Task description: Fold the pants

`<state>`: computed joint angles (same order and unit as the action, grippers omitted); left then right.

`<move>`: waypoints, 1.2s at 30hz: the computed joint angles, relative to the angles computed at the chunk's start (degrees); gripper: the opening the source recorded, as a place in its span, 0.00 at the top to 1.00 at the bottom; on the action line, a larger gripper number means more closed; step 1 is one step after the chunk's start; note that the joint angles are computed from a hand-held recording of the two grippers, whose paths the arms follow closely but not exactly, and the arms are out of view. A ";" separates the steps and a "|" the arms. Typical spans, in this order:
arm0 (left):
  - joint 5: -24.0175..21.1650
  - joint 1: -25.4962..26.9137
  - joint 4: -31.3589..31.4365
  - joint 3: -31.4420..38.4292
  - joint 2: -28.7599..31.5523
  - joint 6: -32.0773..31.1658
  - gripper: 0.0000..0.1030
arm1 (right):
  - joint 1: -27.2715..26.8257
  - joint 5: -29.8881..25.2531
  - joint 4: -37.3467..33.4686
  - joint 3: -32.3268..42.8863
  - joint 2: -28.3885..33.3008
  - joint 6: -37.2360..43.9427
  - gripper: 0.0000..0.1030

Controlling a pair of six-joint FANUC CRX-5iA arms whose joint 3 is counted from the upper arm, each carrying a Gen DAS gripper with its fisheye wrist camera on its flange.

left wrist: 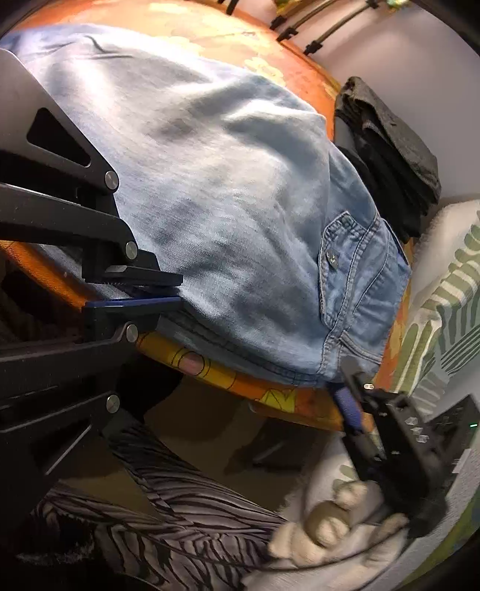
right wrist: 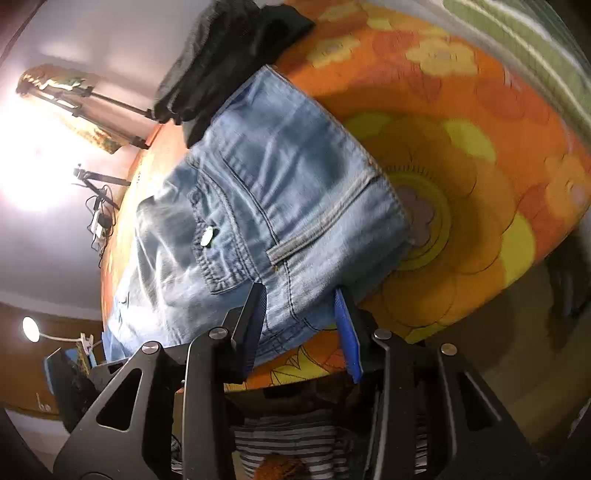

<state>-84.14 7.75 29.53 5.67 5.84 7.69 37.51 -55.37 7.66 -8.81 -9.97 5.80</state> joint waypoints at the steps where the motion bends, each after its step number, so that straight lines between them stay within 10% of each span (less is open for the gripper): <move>1: -0.71 0.20 0.33 0.64 0.61 0.67 0.96 | 0.37 0.96 1.47 -0.84 -0.07 -1.69 0.62; 6: -2.50 0.83 1.75 1.92 1.60 1.98 0.97 | 0.63 0.76 4.30 -0.60 0.91 -4.17 0.92; 12: -6.30 3.44 5.61 2.96 1.24 1.02 0.99 | 4.13 -1.12 11.75 -1.31 -2.20 -6.45 0.95; 28: -9.75 8.58 5.97 8.97 4.16 3.02 0.88 | 3.99 -18.15 8.20 10.97 3.93 9.80 0.87; 36: -7.57 14.62 2.38 18.09 9.61 8.07 0.80 | 0.33 -15.78 7.91 29.71 16.75 37.50 0.75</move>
<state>-91.71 22.37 31.91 23.76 15.44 15.77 37.84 -71.14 15.57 20.91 6.78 43.30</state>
